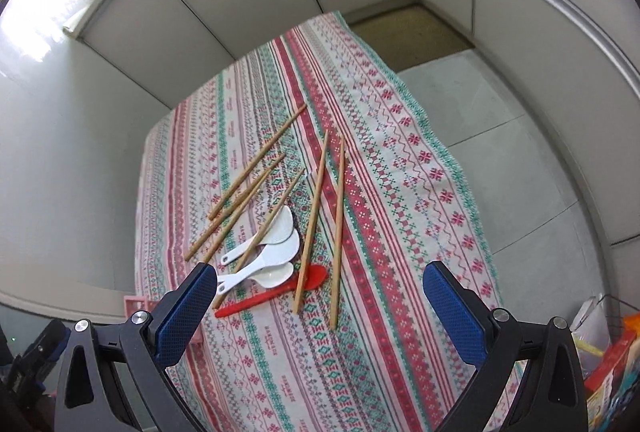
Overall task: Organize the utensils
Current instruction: 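Lower the left gripper onto the wooden chopsticks and grasp one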
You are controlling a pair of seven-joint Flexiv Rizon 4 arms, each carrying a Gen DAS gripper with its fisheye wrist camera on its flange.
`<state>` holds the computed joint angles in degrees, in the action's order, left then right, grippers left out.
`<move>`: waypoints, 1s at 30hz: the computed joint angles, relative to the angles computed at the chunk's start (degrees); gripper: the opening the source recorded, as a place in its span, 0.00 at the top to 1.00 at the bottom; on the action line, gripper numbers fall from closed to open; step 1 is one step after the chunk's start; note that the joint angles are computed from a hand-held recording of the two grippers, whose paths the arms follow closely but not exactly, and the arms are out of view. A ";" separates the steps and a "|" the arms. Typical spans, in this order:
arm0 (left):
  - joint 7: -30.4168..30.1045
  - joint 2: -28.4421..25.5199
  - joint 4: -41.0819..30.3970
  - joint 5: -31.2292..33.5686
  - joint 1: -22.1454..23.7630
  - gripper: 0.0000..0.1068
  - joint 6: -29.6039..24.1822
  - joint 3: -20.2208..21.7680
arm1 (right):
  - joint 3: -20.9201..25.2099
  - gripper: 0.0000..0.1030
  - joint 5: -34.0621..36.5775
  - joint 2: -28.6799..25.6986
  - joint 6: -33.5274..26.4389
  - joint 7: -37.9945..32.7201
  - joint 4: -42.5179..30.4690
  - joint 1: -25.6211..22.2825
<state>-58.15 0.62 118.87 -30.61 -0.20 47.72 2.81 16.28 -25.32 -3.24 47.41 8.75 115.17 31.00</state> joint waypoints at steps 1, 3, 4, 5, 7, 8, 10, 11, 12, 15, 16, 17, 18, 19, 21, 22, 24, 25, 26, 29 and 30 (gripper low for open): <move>0.49 -0.99 -0.58 -0.28 -0.34 0.08 0.43 -0.58 | -0.45 0.00 0.99 -0.98 0.59 -1.08 -0.45 -0.44; 0.71 -3.01 -1.81 0.76 -1.05 0.08 1.51 -1.68 | -1.36 0.00 2.07 -2.65 2.08 -2.72 -0.99 -1.25; 0.59 -4.14 -2.48 1.87 -1.49 0.08 2.25 -2.24 | -1.79 0.00 2.26 -3.38 3.04 -3.33 -1.07 -1.61; 0.60 -5.08 -3.03 2.95 -1.86 0.08 2.79 -2.66 | -2.18 0.00 2.15 -3.99 4.02 -3.60 -1.00 -1.86; 0.59 -7.88 -4.94 5.92 -2.82 0.08 3.45 -3.77 | -2.91 0.00 1.31 -4.66 6.57 -3.27 0.06 -2.33; 0.50 -9.06 -5.78 7.43 -3.24 0.11 3.40 -4.12 | -3.28 0.00 0.43 -4.90 8.60 -2.52 1.18 -2.52; -1.07 -11.59 -7.84 11.92 -4.51 0.22 3.82 -4.61 | -3.36 0.03 1.51 -5.63 11.80 -2.21 3.01 -3.11; -1.18 -12.50 -8.47 13.04 -4.97 0.26 4.15 -4.91 | -3.03 0.06 3.95 -6.06 12.25 -3.40 2.93 -3.54; -0.95 -13.65 -9.34 13.73 -5.40 0.29 4.31 -5.41 | -2.88 0.09 5.88 -6.18 13.48 -4.25 3.32 -4.00; 0.02 -17.28 -12.58 14.90 -6.67 0.38 2.88 -6.90 | -4.48 0.09 1.99 -4.71 14.13 0.15 5.43 -3.60; 0.53 -18.54 -13.73 15.08 -7.09 0.39 2.13 -7.44 | -4.49 0.09 1.41 -4.47 13.90 0.40 5.70 -3.73; 0.84 -19.93 -15.22 15.39 -7.48 0.42 0.98 -7.82 | -4.37 0.09 1.46 -4.48 14.32 0.30 5.94 -3.95; 0.47 -21.48 -16.89 16.12 -8.11 0.46 0.02 -7.97 | -4.30 0.09 1.70 -4.47 15.17 0.43 6.45 -4.22; -0.35 -23.08 -18.67 17.41 -8.94 0.47 -0.77 -7.85 | -4.23 0.09 2.10 -4.45 15.59 0.55 6.83 -4.46; -1.74 -25.83 -21.64 19.96 -10.52 0.53 -1.80 -7.48 | -4.03 0.14 3.18 -4.41 15.89 0.40 7.38 -4.85; -2.51 -27.14 -22.91 21.35 -11.32 0.54 -2.02 -7.18 | -4.00 0.15 3.68 -4.31 16.34 0.47 7.81 -5.07; -3.50 -29.31 -24.87 23.78 -12.63 0.58 -2.14 -6.68 | -4.10 0.16 3.55 -3.66 17.12 1.53 8.99 -5.30; -3.45 -30.04 -25.50 24.40 -12.95 0.58 -2.44 -6.72 | -4.22 0.17 3.24 -3.45 17.29 2.12 9.40 -5.43; -3.17 -30.63 -25.95 24.66 -13.09 0.59 -2.60 -6.90 | -4.21 0.17 3.18 -3.31 17.23 2.33 9.58 -5.55; -2.78 -32.05 -27.37 25.47 -13.62 0.59 -3.27 -6.95 | -4.07 0.17 3.50 -3.41 17.37 1.75 9.62 -5.87; -2.92 -32.53 -28.01 26.34 -14.09 0.59 -3.32 -6.63 | -4.08 0.18 3.45 -3.58 17.29 1.39 9.43 -5.90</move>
<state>-61.08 -31.90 90.87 -4.27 -14.29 44.39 -3.83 12.20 -21.87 -6.83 64.70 10.15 124.60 25.10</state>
